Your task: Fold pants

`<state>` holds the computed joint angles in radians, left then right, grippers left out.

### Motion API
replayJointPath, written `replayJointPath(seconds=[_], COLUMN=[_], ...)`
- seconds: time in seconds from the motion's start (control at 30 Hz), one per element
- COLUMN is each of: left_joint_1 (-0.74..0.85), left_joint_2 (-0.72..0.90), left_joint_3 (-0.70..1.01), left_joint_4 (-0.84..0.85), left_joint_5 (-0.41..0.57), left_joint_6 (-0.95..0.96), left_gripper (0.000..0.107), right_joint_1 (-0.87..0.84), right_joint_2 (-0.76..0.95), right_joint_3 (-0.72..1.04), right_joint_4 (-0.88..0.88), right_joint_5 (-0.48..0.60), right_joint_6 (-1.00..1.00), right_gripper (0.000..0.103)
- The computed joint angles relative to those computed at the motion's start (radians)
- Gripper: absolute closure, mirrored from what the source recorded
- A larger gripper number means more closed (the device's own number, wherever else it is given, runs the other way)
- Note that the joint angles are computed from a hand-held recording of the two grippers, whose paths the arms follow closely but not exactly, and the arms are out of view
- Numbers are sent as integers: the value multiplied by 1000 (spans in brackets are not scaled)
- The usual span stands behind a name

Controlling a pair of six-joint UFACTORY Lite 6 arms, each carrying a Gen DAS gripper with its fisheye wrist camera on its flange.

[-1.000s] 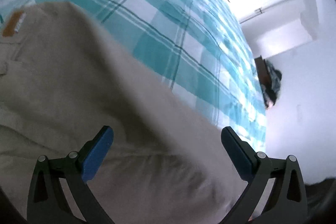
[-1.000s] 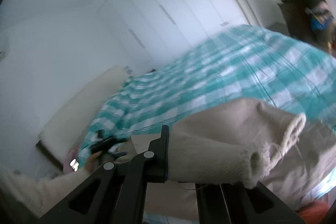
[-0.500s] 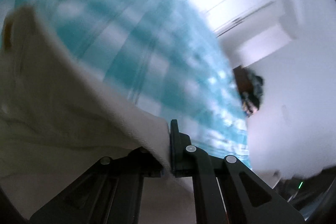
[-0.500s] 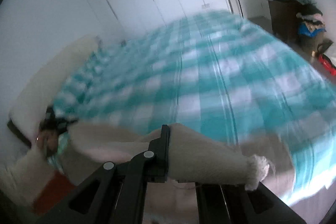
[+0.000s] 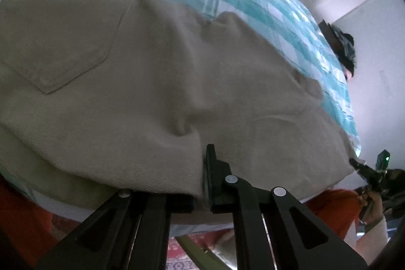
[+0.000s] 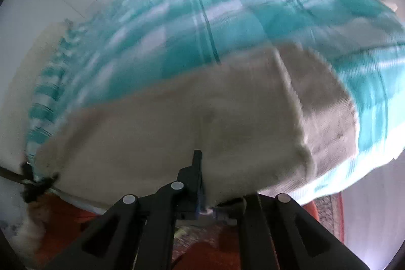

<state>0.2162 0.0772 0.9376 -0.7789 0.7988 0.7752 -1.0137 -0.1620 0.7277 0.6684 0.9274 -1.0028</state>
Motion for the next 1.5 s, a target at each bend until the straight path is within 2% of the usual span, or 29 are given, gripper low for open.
replayJointPath(seconds=[0.03,0.07,0.13,0.23,0.3,0.37,0.43,0.57,0.7,0.83,0.9,0.93,0.97,1.0,1.03,1.07,1.1,1.13,1.2,1.23,1.3,1.37,1.5], left_joint_1=[1,-1,-3,3,12,11,13,-58,-139,-126,-149,-141,-142,-153,-151,-146,-135,-120,-67,-50,-29,-56,-209], left_joint_2=[1,4,7,-5,-24,-29,-75,-174,-176,-146,-152,-182,-195,-212,-227,-257,-295,-334,-445,-467,-530,-506,-333], left_joint_3=[10,14,2,-38,-55,-53,-66,-111,-174,-157,-162,-181,-183,-181,-181,-185,-192,-203,-225,-222,-194,-145,-70], left_joint_4=[1,-4,-18,-32,-30,-34,-49,-29,52,44,67,82,102,141,175,216,249,265,286,283,275,264,293], left_joint_5=[5,4,-5,-26,-30,-28,-10,-8,-91,-85,-110,-102,-100,-104,-97,-77,-52,-28,52,66,79,55,-135], left_joint_6=[-4,-6,-7,38,60,57,73,76,19,31,11,9,-8,-51,-74,-105,-129,-137,-123,-110,-91,-94,-140], left_gripper=[103,103,103,103,103,103,102,102,102,102,101,100,97,90,76,68,56,53,53,53,52,47,37], right_joint_1=[6,7,-20,-93,-138,-179,-206,-169,-95,-83,-69,-71,-74,-74,-82,-97,-119,-139,-222,-274,-361,-308,-15], right_joint_2=[-22,-44,-62,-43,-6,20,31,-126,-42,-14,-29,-37,-52,-75,-114,-160,-225,-292,-460,-528,-614,-580,-326], right_joint_3=[-2,4,0,-10,1,1,7,7,51,57,50,47,34,21,3,-18,-47,-75,-140,-163,-186,-166,-69], right_joint_4=[-1,9,39,108,171,196,206,179,-7,-46,-80,-88,-98,-109,-127,-132,-122,-107,-19,65,234,264,38], right_joint_5=[-6,-7,25,65,85,84,75,5,-139,-162,-185,-192,-209,-228,-251,-267,-289,-310,-333,-311,-197,-107,-167], right_joint_6=[2,-1,-18,-63,-69,-40,-19,-35,112,166,195,199,205,221,246,256,256,254,185,98,-112,-207,-21], right_gripper=[88,69,39,39,49,95,96,97,97,97,95,91,81,74,51,32,29,29,29,29,29,29,30])
